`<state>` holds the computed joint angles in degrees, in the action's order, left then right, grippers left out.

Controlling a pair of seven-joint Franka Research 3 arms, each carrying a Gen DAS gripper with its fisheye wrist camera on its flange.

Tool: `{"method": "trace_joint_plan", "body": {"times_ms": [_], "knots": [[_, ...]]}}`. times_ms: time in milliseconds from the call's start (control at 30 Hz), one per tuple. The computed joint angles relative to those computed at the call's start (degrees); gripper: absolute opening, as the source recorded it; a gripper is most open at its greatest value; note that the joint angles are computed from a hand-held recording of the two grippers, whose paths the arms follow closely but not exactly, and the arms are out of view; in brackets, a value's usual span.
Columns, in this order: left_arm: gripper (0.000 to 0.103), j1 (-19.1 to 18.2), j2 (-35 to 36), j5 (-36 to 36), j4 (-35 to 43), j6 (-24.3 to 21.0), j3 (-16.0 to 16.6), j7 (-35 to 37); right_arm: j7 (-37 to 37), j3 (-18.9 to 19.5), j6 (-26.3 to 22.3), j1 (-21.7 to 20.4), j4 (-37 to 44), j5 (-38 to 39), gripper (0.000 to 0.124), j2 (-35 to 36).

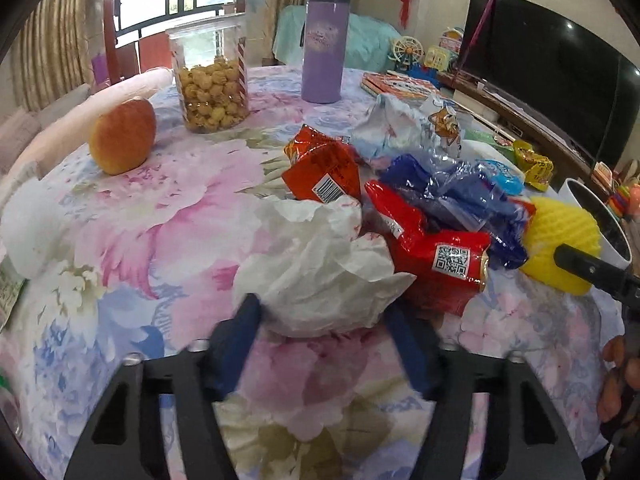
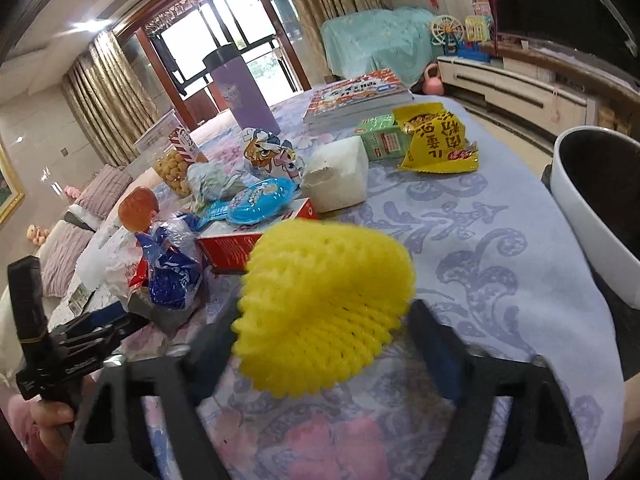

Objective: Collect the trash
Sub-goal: 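Grasp the white tissue with the left tool while the right tool grasps the yellow foam net, then carry the tissue and yellow foam net over the black trash bin with both tools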

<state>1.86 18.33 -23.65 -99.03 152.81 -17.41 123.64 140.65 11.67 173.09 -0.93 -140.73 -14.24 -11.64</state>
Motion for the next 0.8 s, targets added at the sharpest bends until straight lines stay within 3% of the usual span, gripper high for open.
{"method": "trace_joint_plan", "body": {"times_ms": [67,133,233,433,800], "knots": [[0.036,0.34,0.64,-0.71,0.89,-0.66,-0.37,0.88,0.72,0.38,0.19,-0.50,-0.21,-0.69,0.051,-0.16],[0.030,0.77,0.28,-1.57,0.20,0.45,-0.63,1.67,1.83,1.05,0.37,-1.28,-0.53,-1.73,0.036,-0.64],[0.027,1.37,-2.31,-3.86,-3.50,3.95,-1.01,3.24,2.08,1.43,0.46,-1.72,-0.89,-2.04,0.030,-1.34],[0.026,1.75,-9.59,-11.79,-12.37,6.51,-0.27,7.57,2.88,3.20,0.29,-3.52,-3.11,-2.30,0.027,-5.01],[0.026,-5.35,-20.88,-24.00,-21.09,2.37,5.84,17.75,1.01,5.94,0.62,-6.26,-8.02,2.12,0.027,-12.06]]}}
